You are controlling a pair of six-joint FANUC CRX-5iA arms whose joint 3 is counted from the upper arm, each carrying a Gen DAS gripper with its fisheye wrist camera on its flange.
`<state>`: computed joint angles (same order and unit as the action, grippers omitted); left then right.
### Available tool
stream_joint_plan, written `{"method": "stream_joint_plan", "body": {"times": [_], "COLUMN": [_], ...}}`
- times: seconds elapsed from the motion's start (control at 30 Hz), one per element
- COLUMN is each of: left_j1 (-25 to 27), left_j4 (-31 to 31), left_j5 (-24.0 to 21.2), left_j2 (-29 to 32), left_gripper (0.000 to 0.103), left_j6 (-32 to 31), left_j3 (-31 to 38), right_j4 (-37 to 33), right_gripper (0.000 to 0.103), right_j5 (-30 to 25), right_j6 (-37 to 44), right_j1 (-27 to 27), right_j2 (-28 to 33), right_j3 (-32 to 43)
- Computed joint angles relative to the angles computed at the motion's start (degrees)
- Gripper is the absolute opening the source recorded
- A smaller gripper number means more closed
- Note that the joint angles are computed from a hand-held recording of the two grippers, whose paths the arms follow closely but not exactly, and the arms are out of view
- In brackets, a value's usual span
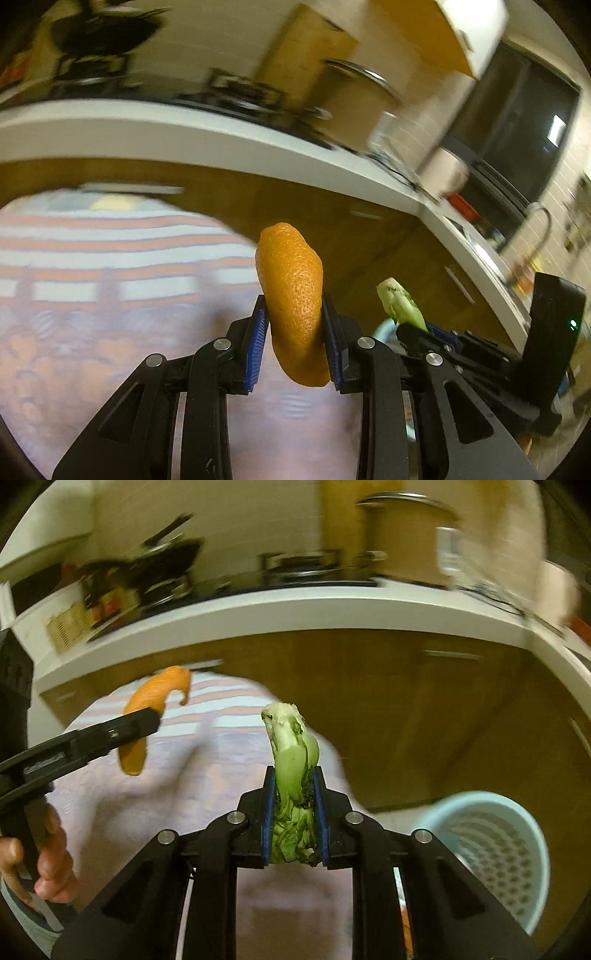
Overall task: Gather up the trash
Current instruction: 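Carry both items over the wastebasket and open both tools to drop them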
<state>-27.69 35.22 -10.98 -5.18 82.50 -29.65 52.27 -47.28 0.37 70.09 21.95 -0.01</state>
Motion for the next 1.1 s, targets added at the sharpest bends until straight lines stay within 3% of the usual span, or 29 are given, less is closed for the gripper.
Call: {"method": "stream_joint_plan", "body": {"times": [0.2,0.33,0.67,0.97,1.1], "left_j1": [-5.84,-9.05,-13.53,-15.31,-15.56], "left_j4": [-6.38,-6.73,-14.27,-15.98,-18.38], "left_j5": [-2.86,-4.39,-11.59,-15.58,-16.93], "left_j2": [6.77,11.43,22.35,28.35,29.4], "left_gripper": [0.027,0.027,0.028,0.028,0.037], "left_j6": [2.94,2.53,7.39,8.88,11.46], "left_j3": [9.65,14.76,28.36,35.09,36.84], "right_j4": [4.36,4.89,0.62,-2.84,-4.1], "right_gripper": [0.016,0.016,0.017,0.018,0.02], "right_j5": [-6.47,-8.39,-6.51,-4.25,-2.49], "right_j6": [-9.72,-14.04,-19.7,-20.44,-19.16], "right_j1": [0.68,0.9,-1.22,-2.45,-3.07], "right_j2": [-8.47,-12.72,-18.34,-20.07,-20.4], "right_j3": [-11.22,-17.11,-26.0,-29.42,-29.93]}}
